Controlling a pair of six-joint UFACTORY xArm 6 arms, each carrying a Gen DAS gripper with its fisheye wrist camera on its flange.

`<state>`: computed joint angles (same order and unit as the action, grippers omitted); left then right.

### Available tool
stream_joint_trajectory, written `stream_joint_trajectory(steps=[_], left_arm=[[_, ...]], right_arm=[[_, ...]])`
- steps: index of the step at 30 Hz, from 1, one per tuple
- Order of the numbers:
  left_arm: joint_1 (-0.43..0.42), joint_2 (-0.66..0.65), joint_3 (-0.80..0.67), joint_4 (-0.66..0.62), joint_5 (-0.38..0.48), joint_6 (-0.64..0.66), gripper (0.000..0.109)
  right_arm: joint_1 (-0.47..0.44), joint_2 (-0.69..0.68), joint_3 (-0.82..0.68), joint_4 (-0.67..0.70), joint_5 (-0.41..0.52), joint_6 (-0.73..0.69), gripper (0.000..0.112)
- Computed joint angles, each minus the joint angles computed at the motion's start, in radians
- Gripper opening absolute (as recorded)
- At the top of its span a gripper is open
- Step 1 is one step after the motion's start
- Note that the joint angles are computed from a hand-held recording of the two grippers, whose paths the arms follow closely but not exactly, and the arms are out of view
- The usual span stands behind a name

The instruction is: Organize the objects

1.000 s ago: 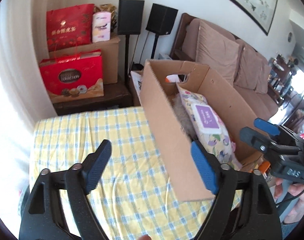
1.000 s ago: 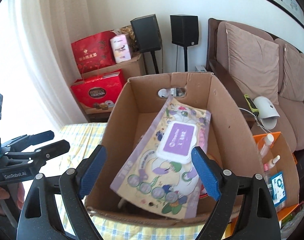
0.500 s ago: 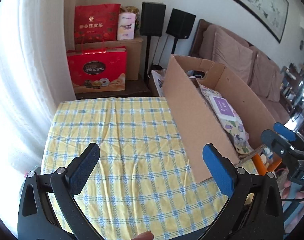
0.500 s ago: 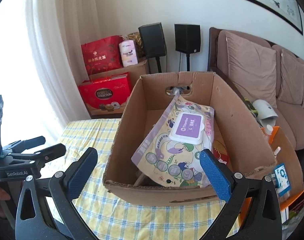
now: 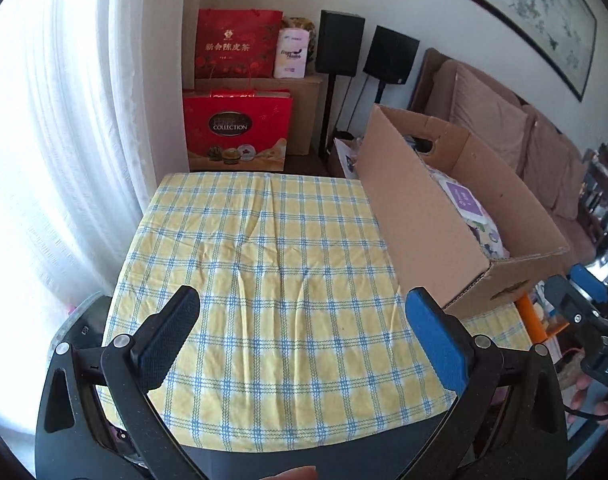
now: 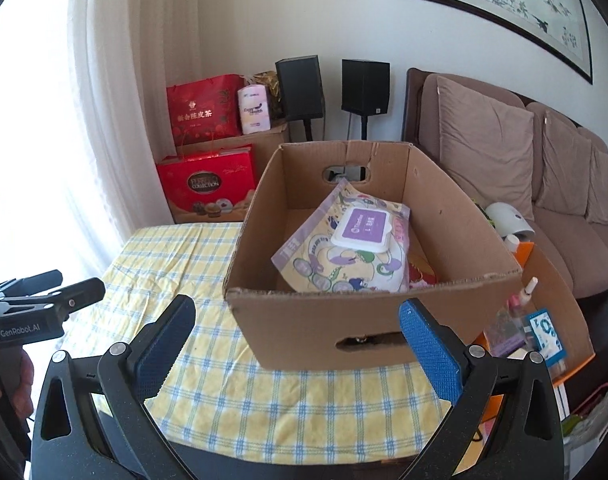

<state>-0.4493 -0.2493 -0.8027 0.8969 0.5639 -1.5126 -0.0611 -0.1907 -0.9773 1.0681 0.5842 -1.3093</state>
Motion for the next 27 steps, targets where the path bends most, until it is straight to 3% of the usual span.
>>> stream_joint_trajectory(steps=[13,18,27], left_arm=[[-0.085,-0.093,0.060,0.033,0.111,-0.068,0.103],[-0.125,-0.103,0.052,0.062,0.175,-0.087,0.103],[-0.154,-0.117,0.047,0.105,0.216,-0.120,0.103]], right_arm=[[-0.004,-0.134,0.124,0.060,-0.037,-0.094,0.103],[-0.010,-0.146,0.129,0.054,-0.024,-0.080,0.103],[-0.003,-0.154,0.141,0.037,-0.024,-0.062,0.103]])
